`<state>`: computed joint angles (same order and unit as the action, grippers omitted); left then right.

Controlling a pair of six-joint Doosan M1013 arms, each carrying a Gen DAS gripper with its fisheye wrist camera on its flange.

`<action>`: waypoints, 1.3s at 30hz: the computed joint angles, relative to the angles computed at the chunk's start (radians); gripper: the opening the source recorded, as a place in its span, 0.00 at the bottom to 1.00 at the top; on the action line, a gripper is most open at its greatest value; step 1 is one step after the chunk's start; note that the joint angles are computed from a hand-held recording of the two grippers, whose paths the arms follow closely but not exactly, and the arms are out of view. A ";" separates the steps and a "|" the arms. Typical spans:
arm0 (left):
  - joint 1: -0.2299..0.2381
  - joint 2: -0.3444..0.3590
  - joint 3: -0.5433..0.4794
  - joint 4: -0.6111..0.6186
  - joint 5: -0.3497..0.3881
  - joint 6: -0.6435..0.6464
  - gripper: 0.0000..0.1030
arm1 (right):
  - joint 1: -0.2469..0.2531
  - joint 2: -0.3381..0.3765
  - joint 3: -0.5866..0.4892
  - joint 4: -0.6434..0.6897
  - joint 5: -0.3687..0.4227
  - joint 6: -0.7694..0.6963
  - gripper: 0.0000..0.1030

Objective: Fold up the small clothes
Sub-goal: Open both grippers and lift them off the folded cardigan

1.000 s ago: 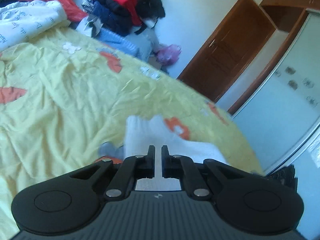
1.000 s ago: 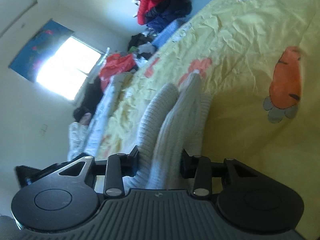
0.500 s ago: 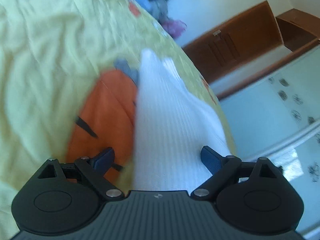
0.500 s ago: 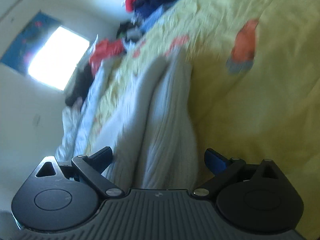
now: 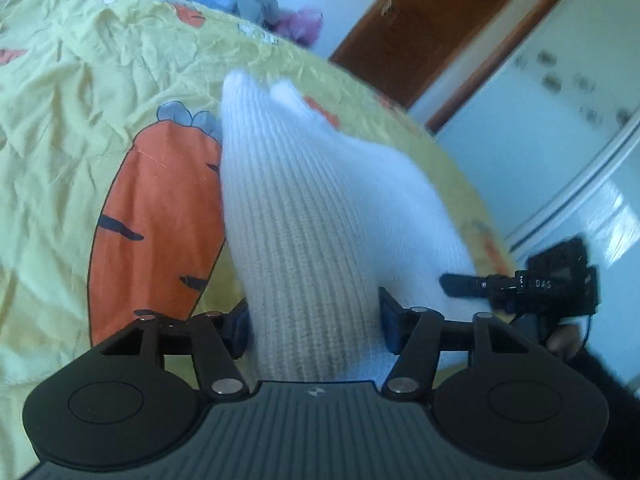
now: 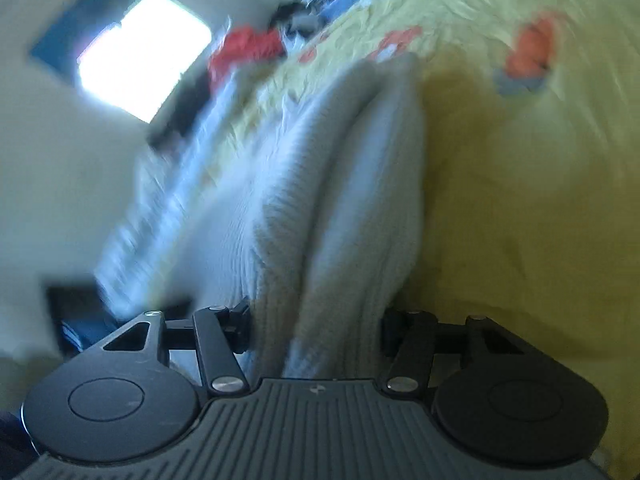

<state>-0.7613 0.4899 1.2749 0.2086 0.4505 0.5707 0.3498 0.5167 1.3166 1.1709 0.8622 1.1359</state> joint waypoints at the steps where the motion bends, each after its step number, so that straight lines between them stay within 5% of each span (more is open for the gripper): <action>1: 0.001 -0.002 0.003 0.000 -0.004 -0.025 0.66 | -0.001 -0.003 0.008 0.019 -0.011 0.007 0.61; 5: -0.020 -0.030 0.004 0.165 0.055 -0.125 0.71 | 0.006 -0.020 -0.013 -0.087 -0.050 0.115 0.77; 10: -0.075 -0.059 0.008 0.623 0.150 -0.383 0.80 | 0.032 -0.064 -0.015 -0.212 -0.292 0.164 0.75; 13: -0.097 0.005 -0.096 0.622 0.276 -0.205 0.80 | 0.038 -0.024 -0.089 -0.234 -0.299 0.199 0.71; 17: -0.098 0.108 -0.234 0.474 0.340 0.072 0.82 | 0.060 0.079 -0.259 -0.398 -0.132 0.312 0.72; 18: -0.102 0.133 -0.270 0.475 0.384 0.086 0.86 | 0.071 0.104 -0.302 -0.478 -0.106 0.360 0.60; 19: -0.107 0.151 -0.291 0.502 0.407 0.069 0.87 | 0.085 0.122 -0.330 -0.551 -0.104 0.393 0.30; 22: -0.099 0.181 -0.363 0.430 0.468 0.108 0.87 | 0.085 0.129 -0.348 -0.579 -0.108 0.362 0.16; 25: -0.095 0.188 -0.374 0.410 0.471 0.115 0.87 | 0.073 0.150 -0.361 -0.602 -0.115 0.363 0.14; 29: -0.102 0.188 -0.368 0.431 0.478 0.090 0.87 | 0.062 0.138 -0.290 -0.478 -0.199 0.358 0.21; 34: -0.101 0.180 -0.353 0.428 0.464 0.092 0.87 | 0.101 0.097 -0.279 -0.761 -0.265 0.544 0.48; 36: -0.100 0.180 -0.354 0.428 0.465 0.092 0.87 | 0.121 0.067 -0.246 -0.902 -0.374 0.663 0.47; 39: -0.100 0.182 -0.358 0.428 0.468 0.095 0.87 | 0.132 0.057 -0.242 -0.744 -0.415 0.481 0.57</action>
